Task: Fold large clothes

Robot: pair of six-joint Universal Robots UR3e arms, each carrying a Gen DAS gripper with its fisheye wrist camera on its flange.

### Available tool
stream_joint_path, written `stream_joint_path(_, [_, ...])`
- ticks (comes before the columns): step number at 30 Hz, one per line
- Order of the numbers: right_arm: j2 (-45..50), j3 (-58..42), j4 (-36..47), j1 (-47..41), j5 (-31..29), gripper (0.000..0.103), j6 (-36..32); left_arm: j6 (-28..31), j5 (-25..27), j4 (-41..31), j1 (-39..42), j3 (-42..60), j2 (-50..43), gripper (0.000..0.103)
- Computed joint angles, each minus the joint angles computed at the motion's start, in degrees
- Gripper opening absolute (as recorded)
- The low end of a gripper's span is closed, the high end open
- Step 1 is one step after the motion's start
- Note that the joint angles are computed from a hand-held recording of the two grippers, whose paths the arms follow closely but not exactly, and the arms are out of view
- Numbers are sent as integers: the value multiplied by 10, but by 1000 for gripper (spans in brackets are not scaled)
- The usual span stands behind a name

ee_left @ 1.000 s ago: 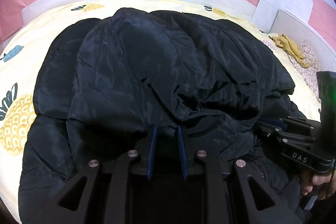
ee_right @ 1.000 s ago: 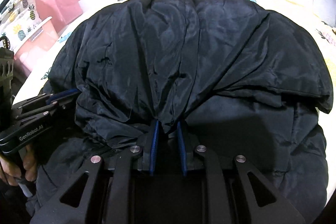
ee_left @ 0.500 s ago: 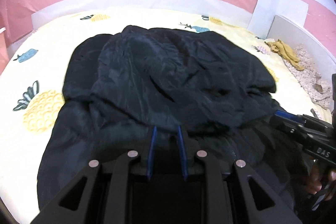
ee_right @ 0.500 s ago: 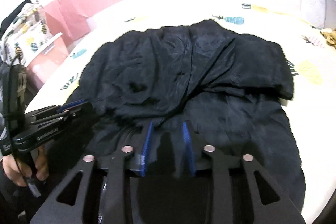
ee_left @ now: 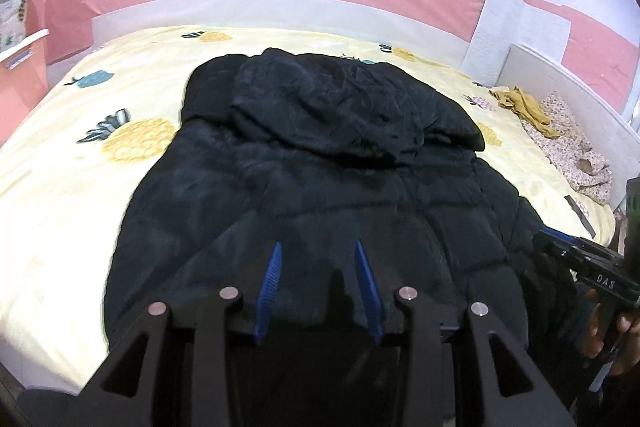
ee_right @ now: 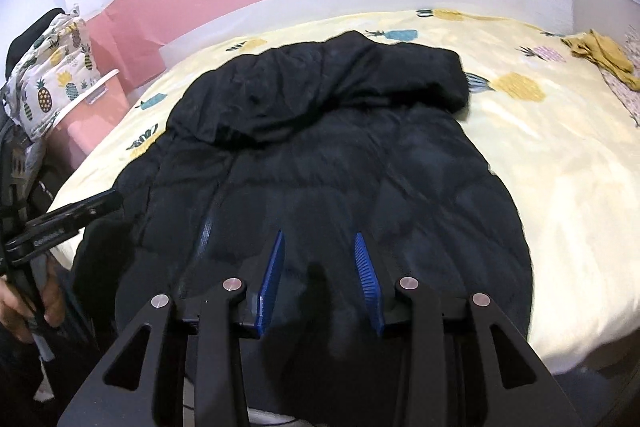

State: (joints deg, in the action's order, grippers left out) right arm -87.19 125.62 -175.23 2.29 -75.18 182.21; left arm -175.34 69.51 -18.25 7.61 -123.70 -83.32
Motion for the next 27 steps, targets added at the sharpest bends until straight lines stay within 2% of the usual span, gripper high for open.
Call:
stream_joint_path(6, [-74, 86, -14, -52, 24, 39, 4, 9, -15, -25, 52, -67, 94, 40])
stream_joint_path(9, [-107, 118, -11, -88, 40, 45, 4, 21, -8, -29, 75, -83, 114, 40])
stream_joint_path(12, [-128, 136, 3, -132, 52, 45, 3, 30, -2, -33, 96, -85, 114, 42])
stream_joint_path(15, [-141, 146, 11, -171, 65, 46, -5, 35, -2, -13, 124, -92, 104, 55])
stream_joint_path(19, [-136, 146, 25, -208, 79, 47, -9, 41, -4, 2, 153, -90, 77, 60])
stream_joint_path(22, [-120, 143, 40, -233, 99, 56, -14, 44, -4, 2, 165, -88, 52, 60])
stream_joint_path(27, [-88, 140, 68, -258, 127, 56, -22, 47, -20, -15, 178, -96, 30, 60])
